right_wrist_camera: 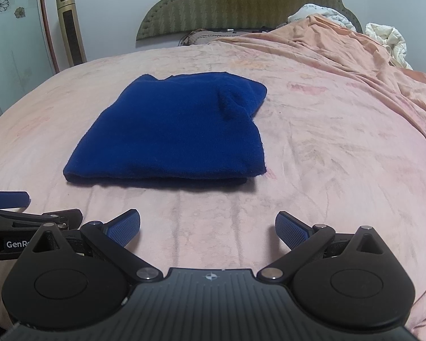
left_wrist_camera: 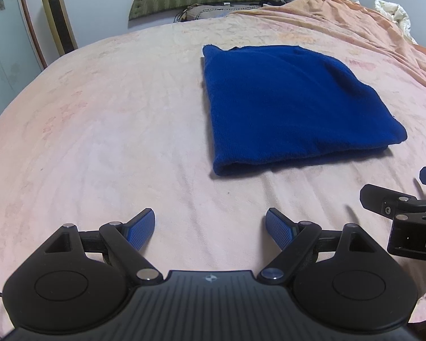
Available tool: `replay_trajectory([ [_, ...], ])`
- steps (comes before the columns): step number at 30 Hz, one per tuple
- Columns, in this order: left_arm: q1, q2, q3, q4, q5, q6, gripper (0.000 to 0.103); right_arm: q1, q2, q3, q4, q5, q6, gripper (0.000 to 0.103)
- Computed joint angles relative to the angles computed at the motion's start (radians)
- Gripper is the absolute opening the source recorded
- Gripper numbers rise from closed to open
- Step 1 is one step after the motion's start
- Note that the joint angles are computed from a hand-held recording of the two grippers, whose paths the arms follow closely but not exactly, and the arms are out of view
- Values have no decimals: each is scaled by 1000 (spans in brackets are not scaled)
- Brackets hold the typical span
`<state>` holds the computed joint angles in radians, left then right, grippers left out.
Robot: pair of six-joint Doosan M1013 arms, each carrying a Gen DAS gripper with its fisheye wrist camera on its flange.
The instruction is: Fold small clothes
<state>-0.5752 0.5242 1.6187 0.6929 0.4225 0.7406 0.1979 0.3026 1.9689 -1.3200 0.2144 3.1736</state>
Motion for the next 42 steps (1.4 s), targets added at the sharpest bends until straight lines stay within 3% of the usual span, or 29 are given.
replay_trajectory([
  [10,8,-1,-7,-91,2,66,86,-2,-5,7,-51,-5,56,103],
  [15,1,-4,0,-33,1,20,86,-3,-7,10,-63,-10,67,103],
  [42,-13,-1,-3,33,31,-18,86,-4,-17,21,-121,-19,133,103],
])
